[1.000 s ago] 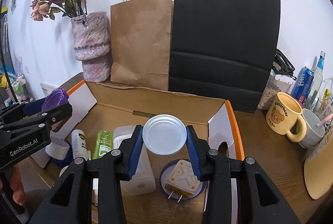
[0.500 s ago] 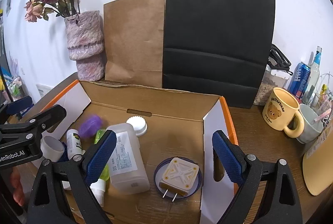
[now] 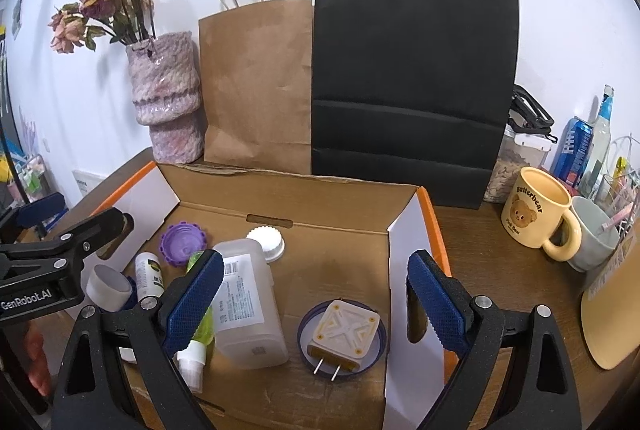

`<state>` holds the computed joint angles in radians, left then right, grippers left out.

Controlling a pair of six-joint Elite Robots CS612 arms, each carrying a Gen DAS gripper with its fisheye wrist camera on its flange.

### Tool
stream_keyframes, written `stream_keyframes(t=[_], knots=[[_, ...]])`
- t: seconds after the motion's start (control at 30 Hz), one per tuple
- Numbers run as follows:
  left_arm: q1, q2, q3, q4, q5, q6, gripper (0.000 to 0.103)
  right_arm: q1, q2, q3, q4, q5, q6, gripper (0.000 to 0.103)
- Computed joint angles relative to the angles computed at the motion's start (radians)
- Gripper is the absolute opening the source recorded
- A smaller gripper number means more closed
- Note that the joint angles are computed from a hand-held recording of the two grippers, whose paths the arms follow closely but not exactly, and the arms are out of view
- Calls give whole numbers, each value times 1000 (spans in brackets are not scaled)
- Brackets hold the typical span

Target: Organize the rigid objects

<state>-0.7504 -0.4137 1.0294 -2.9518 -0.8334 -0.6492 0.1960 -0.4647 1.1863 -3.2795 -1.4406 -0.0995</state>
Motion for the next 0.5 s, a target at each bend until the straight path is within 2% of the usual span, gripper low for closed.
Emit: stream_keyframes(t=[0.33, 0.5], knots=[[-20, -23, 30, 37, 42, 3, 103, -11, -33, 70, -53, 3, 8, 97], [-27, -39, 71, -27, 35, 19, 103, -14, -52, 111, -78, 9, 4, 97]])
